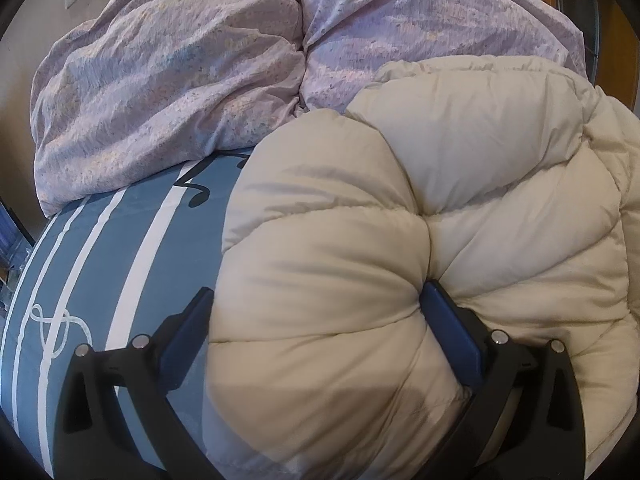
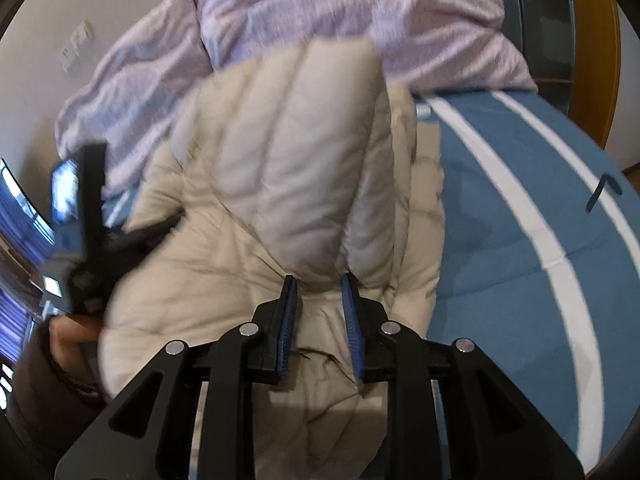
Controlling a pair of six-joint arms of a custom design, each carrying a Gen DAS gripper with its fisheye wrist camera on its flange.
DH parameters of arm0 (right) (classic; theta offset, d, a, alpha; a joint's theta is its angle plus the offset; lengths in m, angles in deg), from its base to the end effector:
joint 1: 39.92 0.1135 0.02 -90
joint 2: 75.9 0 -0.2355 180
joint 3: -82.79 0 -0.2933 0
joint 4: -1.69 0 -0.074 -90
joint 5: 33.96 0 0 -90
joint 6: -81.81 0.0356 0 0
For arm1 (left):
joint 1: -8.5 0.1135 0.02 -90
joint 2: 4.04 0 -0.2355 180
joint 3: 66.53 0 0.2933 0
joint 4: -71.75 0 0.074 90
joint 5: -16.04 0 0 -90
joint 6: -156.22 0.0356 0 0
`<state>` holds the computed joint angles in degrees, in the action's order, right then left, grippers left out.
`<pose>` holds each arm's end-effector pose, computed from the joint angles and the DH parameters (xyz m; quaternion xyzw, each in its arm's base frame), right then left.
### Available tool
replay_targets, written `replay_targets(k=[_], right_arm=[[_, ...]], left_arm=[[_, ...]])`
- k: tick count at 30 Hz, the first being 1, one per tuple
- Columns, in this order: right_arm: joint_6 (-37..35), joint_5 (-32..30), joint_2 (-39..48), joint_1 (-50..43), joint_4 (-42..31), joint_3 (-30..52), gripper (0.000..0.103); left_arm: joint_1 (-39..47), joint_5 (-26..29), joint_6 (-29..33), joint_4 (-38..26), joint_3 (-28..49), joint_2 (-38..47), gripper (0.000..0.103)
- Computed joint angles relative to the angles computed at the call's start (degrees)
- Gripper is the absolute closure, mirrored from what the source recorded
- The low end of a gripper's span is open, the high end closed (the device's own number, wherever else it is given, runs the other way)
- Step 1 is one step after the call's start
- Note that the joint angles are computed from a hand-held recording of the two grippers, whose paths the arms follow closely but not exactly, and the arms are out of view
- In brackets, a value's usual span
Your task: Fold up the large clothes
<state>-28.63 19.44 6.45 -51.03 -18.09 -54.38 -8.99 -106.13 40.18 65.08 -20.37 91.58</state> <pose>0.2664 -0.0307 0.0721 -0.1573 0.9058 0.2231 0.3242 0.2839 -0.0696 0.0385 -0.1490 0.9106 0.1424 0.3582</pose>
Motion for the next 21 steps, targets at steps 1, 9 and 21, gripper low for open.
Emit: replay_targets(k=[1,9,21], right_arm=[[0.15,-1.14,-2.53,-0.39,-1.42,-0.32,0.074],[7.38,-3.39,-7.51,6.02,-3.89,3.88,0.073],[18.98,14.72,14.33,12.81,12.41,14.55,0.039]], left_arm=[[0.13,0.21,0.0,0.07,-0.06,-0.07,0.002],[0.17,0.15,-0.59,0.03,-0.14,-0.21,0.002],[1.7,4.6,-0.8,3.63,-3.19,-2.46,0.002]])
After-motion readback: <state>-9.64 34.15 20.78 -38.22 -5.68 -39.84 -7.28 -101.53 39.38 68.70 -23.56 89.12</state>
